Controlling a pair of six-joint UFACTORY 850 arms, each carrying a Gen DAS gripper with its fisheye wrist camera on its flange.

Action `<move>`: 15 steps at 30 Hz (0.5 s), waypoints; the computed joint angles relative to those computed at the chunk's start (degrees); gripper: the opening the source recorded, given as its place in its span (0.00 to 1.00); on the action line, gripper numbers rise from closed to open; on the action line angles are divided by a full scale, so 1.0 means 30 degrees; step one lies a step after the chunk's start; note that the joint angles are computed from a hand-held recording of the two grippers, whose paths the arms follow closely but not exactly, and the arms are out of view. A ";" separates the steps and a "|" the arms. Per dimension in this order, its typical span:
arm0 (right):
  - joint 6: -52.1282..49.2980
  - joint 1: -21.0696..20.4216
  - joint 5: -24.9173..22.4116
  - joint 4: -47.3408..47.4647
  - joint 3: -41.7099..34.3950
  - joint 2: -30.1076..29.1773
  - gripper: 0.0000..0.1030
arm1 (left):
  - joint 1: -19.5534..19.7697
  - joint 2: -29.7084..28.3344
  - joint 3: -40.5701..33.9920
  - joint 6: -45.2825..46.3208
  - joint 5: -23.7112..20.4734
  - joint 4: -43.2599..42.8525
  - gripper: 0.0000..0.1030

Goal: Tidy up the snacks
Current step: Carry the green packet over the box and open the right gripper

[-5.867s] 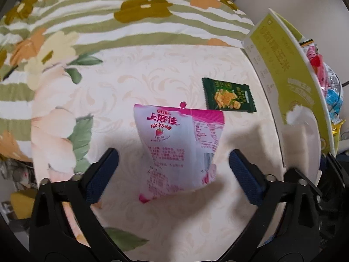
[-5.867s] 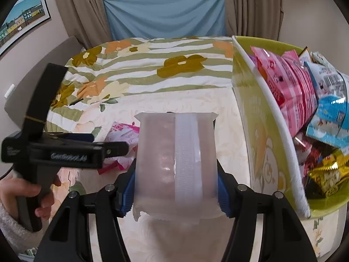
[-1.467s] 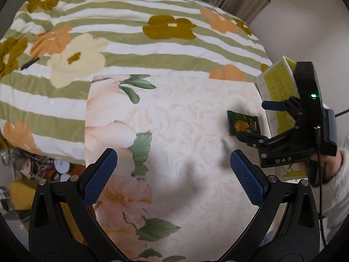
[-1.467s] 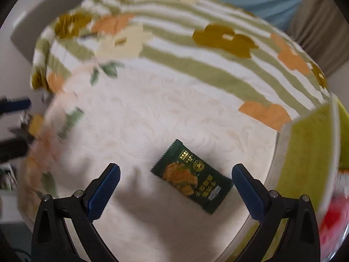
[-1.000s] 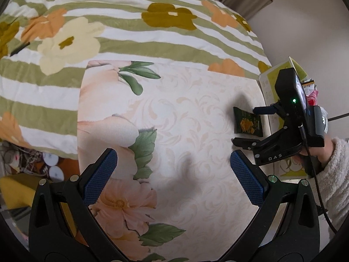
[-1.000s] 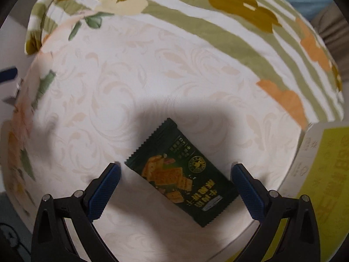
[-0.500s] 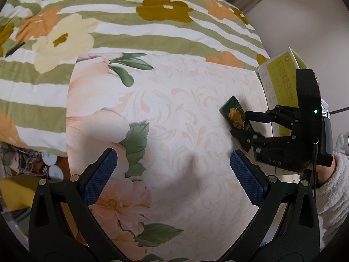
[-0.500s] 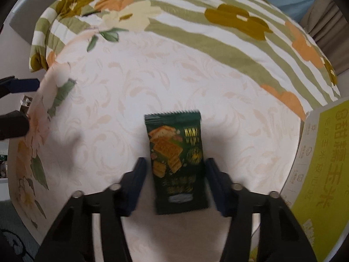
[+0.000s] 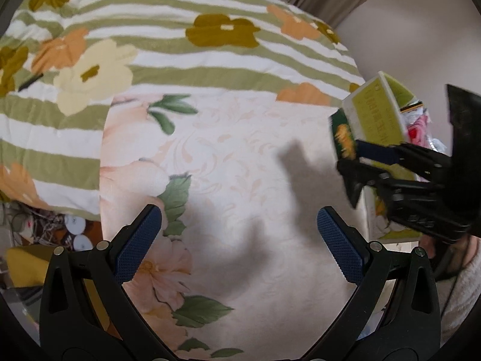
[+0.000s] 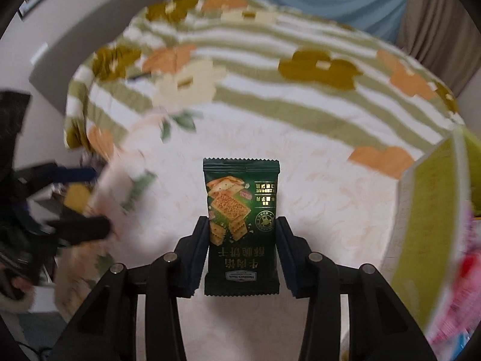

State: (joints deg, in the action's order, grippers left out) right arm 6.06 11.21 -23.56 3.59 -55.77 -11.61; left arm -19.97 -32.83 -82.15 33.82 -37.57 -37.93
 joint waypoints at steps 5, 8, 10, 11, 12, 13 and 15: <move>0.2300 -0.0130 0.0354 -0.1513 0.1064 0.3156 0.39 | -0.0874 0.1672 0.0766 -0.0667 0.1025 0.0085 0.99; 0.4270 -0.0256 0.0056 -0.3502 0.1888 0.5272 0.39 | -0.1739 0.2755 0.1316 -0.1185 0.1844 -0.0021 0.99; 0.5346 -0.0497 -0.0291 -0.4626 0.2546 0.6705 0.39 | -0.2296 0.3227 0.1521 -0.1420 0.2193 -0.0035 0.99; 0.6063 -0.0588 -0.0553 -0.5421 0.2861 0.7333 0.39 | -0.2750 0.3482 0.1609 -0.1694 0.2459 0.0178 0.99; 0.6298 -0.0752 -0.0706 -0.5788 0.3102 0.7770 0.39 | -0.3082 0.3647 0.1672 -0.1972 0.2655 0.0439 0.99; 0.6439 -0.0981 -0.0899 -0.6043 0.3422 0.8388 0.39 | -0.3456 0.3820 0.1756 -0.2314 0.2894 0.0781 0.99; 0.5966 -0.1682 -0.1039 -0.5653 0.4140 0.9591 0.39 | -0.4282 0.4166 0.1960 -0.3163 0.3393 0.1525 0.99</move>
